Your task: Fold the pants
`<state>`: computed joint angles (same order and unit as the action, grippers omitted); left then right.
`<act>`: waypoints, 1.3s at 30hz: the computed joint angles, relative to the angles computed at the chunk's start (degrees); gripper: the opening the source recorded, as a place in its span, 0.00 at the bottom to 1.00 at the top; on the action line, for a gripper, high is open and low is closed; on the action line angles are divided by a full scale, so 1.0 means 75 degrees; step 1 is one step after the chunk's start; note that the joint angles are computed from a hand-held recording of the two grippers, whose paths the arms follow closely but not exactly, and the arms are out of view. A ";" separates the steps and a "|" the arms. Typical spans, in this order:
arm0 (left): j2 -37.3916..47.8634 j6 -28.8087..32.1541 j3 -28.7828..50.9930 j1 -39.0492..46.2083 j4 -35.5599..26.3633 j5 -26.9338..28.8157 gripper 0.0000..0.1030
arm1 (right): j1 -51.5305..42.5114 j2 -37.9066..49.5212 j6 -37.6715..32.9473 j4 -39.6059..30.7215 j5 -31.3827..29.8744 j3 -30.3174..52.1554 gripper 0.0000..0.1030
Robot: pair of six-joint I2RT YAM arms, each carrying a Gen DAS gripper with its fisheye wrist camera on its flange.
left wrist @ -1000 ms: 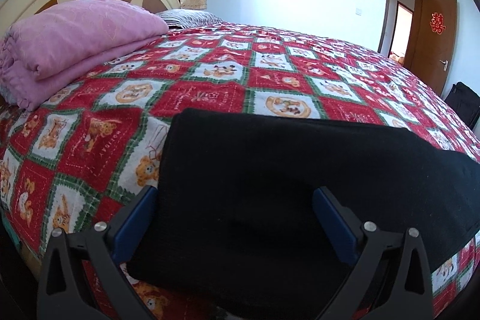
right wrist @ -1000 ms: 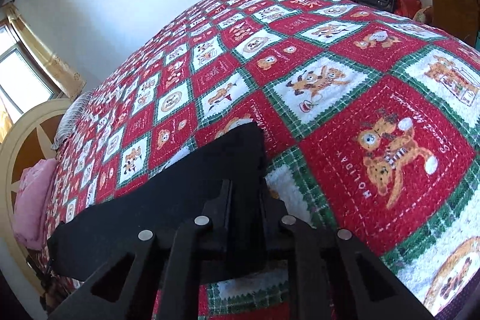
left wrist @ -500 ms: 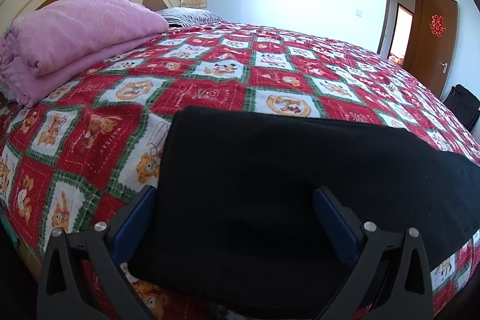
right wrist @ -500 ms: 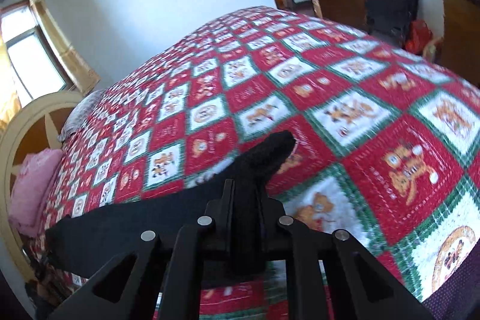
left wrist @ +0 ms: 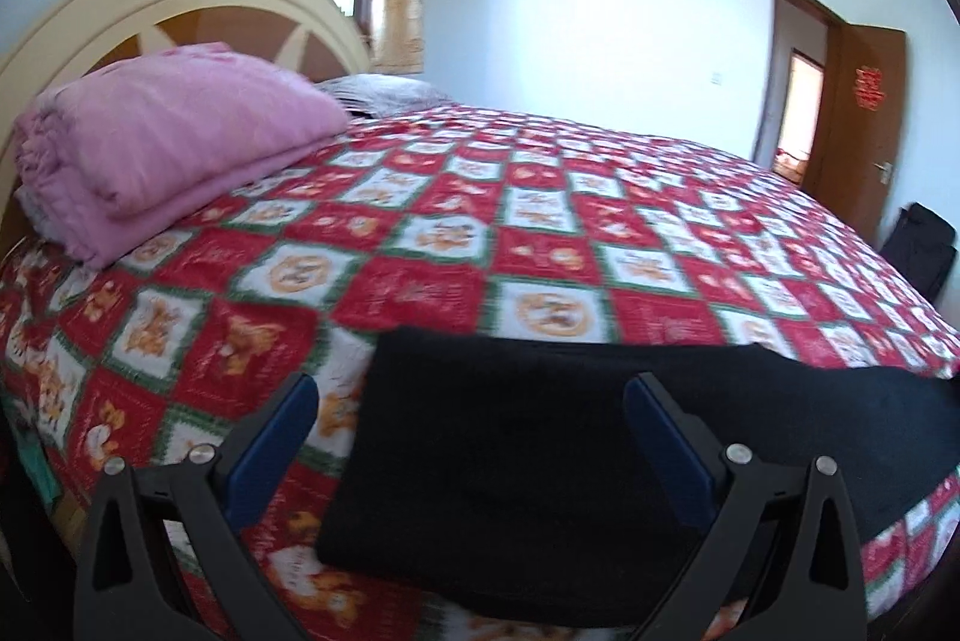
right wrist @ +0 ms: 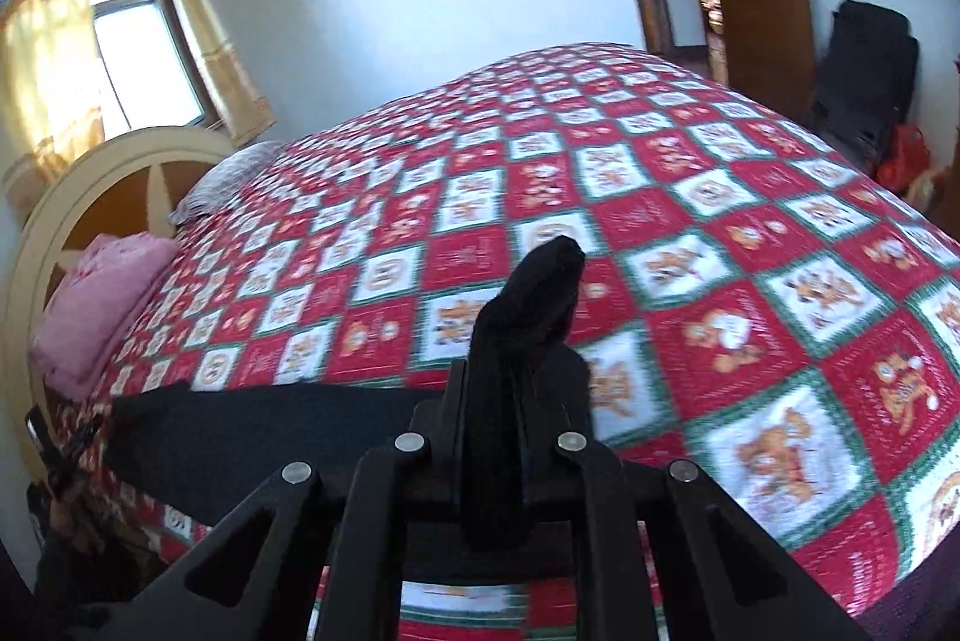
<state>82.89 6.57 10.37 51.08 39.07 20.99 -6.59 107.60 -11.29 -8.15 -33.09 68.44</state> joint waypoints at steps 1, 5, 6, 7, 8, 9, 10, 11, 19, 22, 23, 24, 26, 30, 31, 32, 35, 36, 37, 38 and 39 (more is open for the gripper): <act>-0.0166 0.0035 -0.0010 -0.0174 -0.0197 0.0039 1.00 | 0.0133 -0.0099 -0.0032 0.0055 0.0040 -0.0115 0.12; -0.0663 0.0025 -0.0113 -0.0793 -0.0638 0.0068 1.00 | 0.0840 -0.0453 -0.0158 0.0330 0.0284 -0.0600 0.12; -0.0798 -0.0018 -0.0121 -0.0982 -0.0802 0.0111 1.00 | 0.1035 -0.0508 -0.0207 0.0457 0.0432 -0.0730 0.12; -0.0988 -0.0034 -0.0180 -0.1066 -0.0941 0.0161 1.00 | 0.1220 -0.0531 -0.0259 0.0556 0.0562 -0.0833 0.12; -0.1151 -0.0075 -0.0215 -0.1254 -0.1066 0.0196 1.00 | 0.1389 -0.0509 -0.0292 0.0656 0.0656 -0.0916 0.12; -0.1274 -0.0109 -0.0245 -0.1433 -0.1147 0.0164 1.00 | 0.1538 -0.0476 -0.0309 0.0737 0.0725 -0.0985 0.12; -0.1459 -0.0184 -0.0278 -0.1756 -0.1258 0.0029 1.00 | 0.1713 -0.0403 -0.0294 0.0818 0.0782 -0.1036 0.12; -0.1567 -0.0231 -0.0295 -0.1948 -0.1322 -0.0034 1.00 | 0.1885 -0.0311 -0.0292 0.0869 0.0815 -0.1071 0.12; -0.1480 -0.0878 -0.0022 -0.4142 -0.1445 -0.1028 1.00 | 0.2977 0.0644 -0.0574 0.1449 0.1248 -0.1200 0.12; -0.1113 -0.1199 0.0273 -0.5005 -0.1342 -0.1378 1.00 | 0.3250 0.0945 -0.0890 0.1468 0.1297 -0.1165 0.13; -0.0968 -0.1326 0.0410 -0.5273 -0.1340 -0.1412 1.00 | 0.3297 0.1048 -0.0959 0.1411 0.1263 -0.1108 0.15; -0.0852 -0.1436 0.0531 -0.5469 -0.1360 -0.1409 1.00 | 0.3325 0.1117 -0.1007 0.1325 0.1282 -0.1059 0.16; -0.0487 -0.1667 0.0877 -0.5981 -0.1385 -0.1423 1.00 | 0.3293 0.1219 -0.1176 0.0899 0.1086 -0.0881 0.30; 0.0248 -0.2148 0.1579 -0.6761 -0.1563 -0.1202 1.00 | 0.2661 0.0754 -0.1368 0.0323 -0.0028 -0.1024 0.42; 0.0397 -0.2231 0.1723 -0.6896 -0.1618 -0.1190 1.00 | 0.2477 0.0636 -0.1371 0.0305 -0.0195 -0.1082 0.44; 0.0598 -0.2304 0.1919 -0.7105 -0.1697 -0.1179 1.00 | 0.2296 0.0534 -0.1332 0.0345 -0.0331 -0.1133 0.45; 0.1156 -0.2395 0.2432 -0.7714 -0.1887 -0.1296 0.96 | 0.1625 0.0351 -0.0829 0.0966 -0.0540 -0.1380 0.54; 0.1376 -0.2442 0.2645 -0.7935 -0.1999 -0.1234 0.92 | 0.1396 0.0390 -0.0556 0.1276 -0.0565 -0.1439 0.58; 0.1524 -0.2467 0.2801 -0.8050 -0.2106 -0.1191 0.90 | 0.1207 0.0475 -0.0225 0.1551 -0.0545 -0.1455 0.59; 0.1681 -0.2507 0.2973 -0.8214 -0.2259 -0.1180 0.87 | 0.1048 0.0573 -0.0002 0.1646 -0.0614 -0.1415 0.59; 0.1823 -0.2542 0.3114 -0.8356 -0.2365 -0.1203 0.86 | 0.0930 0.0708 0.0108 0.1595 -0.0826 -0.1295 0.59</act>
